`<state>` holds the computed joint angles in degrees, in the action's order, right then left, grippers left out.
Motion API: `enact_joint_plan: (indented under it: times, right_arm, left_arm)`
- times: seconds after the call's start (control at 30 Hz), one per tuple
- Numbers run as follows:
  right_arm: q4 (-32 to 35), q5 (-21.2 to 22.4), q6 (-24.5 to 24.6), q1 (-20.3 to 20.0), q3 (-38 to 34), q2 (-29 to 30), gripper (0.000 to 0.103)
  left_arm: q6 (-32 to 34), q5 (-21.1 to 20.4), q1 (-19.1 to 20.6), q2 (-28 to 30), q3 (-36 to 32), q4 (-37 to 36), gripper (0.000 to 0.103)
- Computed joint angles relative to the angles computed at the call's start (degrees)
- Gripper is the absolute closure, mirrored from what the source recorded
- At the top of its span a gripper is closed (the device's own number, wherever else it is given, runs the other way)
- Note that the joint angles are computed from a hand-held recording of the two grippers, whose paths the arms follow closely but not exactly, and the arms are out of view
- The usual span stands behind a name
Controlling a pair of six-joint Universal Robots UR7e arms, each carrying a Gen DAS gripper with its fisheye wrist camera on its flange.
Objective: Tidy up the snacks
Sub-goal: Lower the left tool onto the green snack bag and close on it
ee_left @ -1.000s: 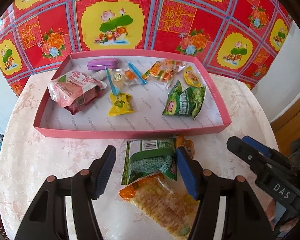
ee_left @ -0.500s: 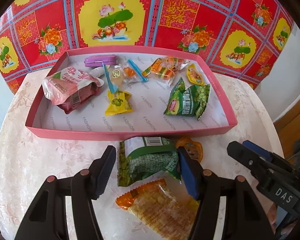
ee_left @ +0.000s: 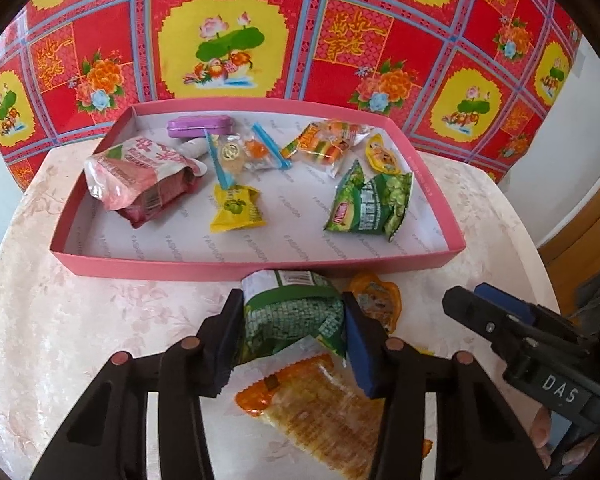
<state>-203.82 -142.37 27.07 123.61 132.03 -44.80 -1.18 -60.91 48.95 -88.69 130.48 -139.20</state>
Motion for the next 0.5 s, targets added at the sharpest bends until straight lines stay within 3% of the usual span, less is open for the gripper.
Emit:
enact_joint_plan:
  times: [0.27, 0.5]
  right_arm:
    - [3.43, 0.48, 0.99, 0.54, -1.65, 0.51, 0.045]
    - [6.54, 0.36, 0.17, 1.19, -4.07, 1.96, 0.045]
  left_arm:
    - [-0.55, 1.73, 1.23, -2.22, -0.73, 1.17, 0.054]
    - [-1.52, 5.78, 2.54, -3.6, -1.41, 2.02, 0.054]
